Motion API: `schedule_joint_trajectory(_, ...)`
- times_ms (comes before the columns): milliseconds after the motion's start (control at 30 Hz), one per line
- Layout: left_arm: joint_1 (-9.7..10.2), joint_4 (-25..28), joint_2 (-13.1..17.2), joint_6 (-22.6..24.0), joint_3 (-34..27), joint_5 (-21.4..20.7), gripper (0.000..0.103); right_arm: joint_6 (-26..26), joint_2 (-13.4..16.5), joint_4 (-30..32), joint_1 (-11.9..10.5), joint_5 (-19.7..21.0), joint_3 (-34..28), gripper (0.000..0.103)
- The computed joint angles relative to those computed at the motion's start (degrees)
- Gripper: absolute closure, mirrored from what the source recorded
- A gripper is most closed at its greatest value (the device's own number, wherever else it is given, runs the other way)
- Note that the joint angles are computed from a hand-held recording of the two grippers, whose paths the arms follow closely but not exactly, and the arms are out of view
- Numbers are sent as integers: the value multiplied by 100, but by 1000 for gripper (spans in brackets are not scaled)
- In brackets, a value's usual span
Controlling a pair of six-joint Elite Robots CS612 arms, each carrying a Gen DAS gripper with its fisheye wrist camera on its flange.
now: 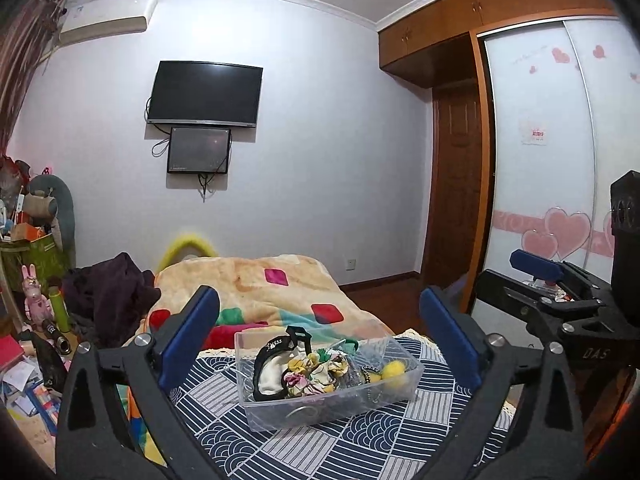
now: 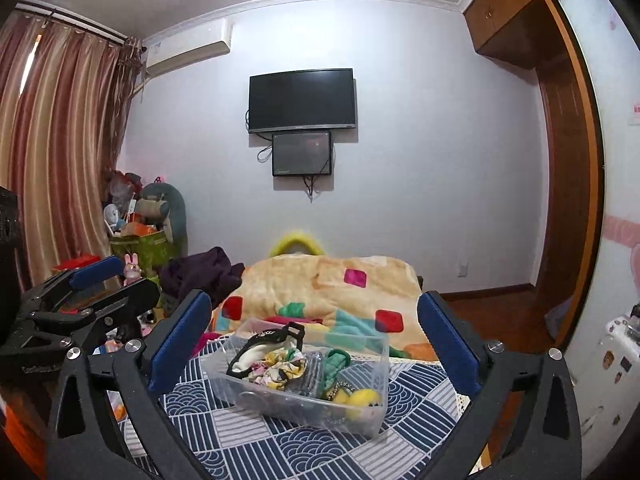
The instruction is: Organize soft objects
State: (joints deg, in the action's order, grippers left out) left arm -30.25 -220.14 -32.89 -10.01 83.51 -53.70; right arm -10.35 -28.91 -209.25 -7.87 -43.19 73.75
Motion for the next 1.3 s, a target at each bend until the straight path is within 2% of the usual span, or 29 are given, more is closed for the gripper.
schedule_joint_trajectory(1300, -5, 52, -3, -126, 3, -98, 0, 132, -55, -164, -8, -41, 111, 0)
